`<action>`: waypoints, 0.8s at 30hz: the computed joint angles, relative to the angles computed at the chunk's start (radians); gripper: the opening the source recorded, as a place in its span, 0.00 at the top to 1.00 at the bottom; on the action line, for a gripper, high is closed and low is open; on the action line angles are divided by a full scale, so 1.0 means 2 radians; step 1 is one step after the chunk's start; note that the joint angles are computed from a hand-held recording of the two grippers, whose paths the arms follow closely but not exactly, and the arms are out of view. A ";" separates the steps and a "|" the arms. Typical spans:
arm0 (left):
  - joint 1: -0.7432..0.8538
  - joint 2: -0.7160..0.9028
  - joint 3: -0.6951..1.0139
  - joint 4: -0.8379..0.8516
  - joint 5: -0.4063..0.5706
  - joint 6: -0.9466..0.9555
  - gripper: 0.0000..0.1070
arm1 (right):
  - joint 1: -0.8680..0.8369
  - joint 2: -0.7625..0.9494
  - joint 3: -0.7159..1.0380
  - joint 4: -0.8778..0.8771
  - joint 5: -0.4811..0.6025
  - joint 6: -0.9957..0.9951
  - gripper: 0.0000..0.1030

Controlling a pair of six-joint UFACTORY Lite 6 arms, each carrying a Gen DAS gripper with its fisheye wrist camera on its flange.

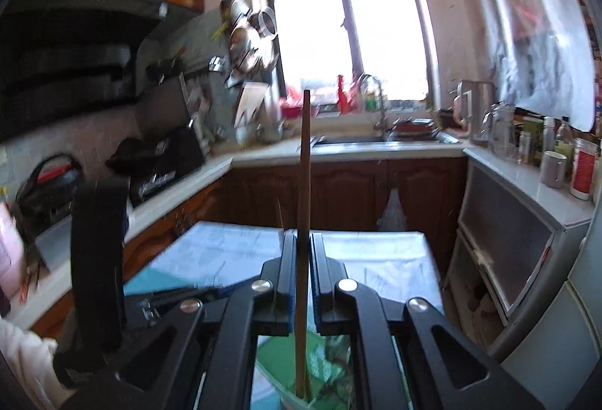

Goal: Organize utensils
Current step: 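Carry both chopsticks upright into the green holder and open both tools, then move both tools back over the remaining chopsticks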

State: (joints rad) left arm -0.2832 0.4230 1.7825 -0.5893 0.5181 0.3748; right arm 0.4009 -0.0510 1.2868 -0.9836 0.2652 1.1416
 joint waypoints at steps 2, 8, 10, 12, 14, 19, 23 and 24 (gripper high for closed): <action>0.011 -0.022 -0.026 0.016 0.013 -0.012 0.60 | 0.005 -0.004 -0.009 0.025 0.003 -0.022 0.93; 0.060 -0.095 -0.122 0.026 0.037 -0.001 0.60 | 0.016 0.001 -0.016 0.132 0.027 -0.104 0.93; 0.079 -0.118 -0.156 0.028 0.038 0.010 0.60 | 0.022 0.006 -0.018 0.136 0.031 -0.103 0.93; 0.098 -0.139 -0.189 0.041 0.034 0.015 0.60 | 0.031 0.010 -0.019 0.131 0.033 -0.091 0.93; 0.120 -0.156 -0.221 0.050 0.031 0.022 0.60 | 0.042 0.012 -0.019 0.121 0.036 -0.077 0.93; 0.175 -0.172 -0.269 0.034 0.039 0.059 0.60 | 0.078 0.007 -0.033 0.093 0.032 -0.029 0.93; 0.219 -0.178 -0.294 0.019 0.042 0.093 0.60 | 0.105 0.021 -0.033 0.124 0.033 -0.035 0.92; 0.225 -0.179 -0.295 0.021 0.045 0.091 0.60 | 0.113 0.026 -0.031 0.129 0.035 -0.034 0.92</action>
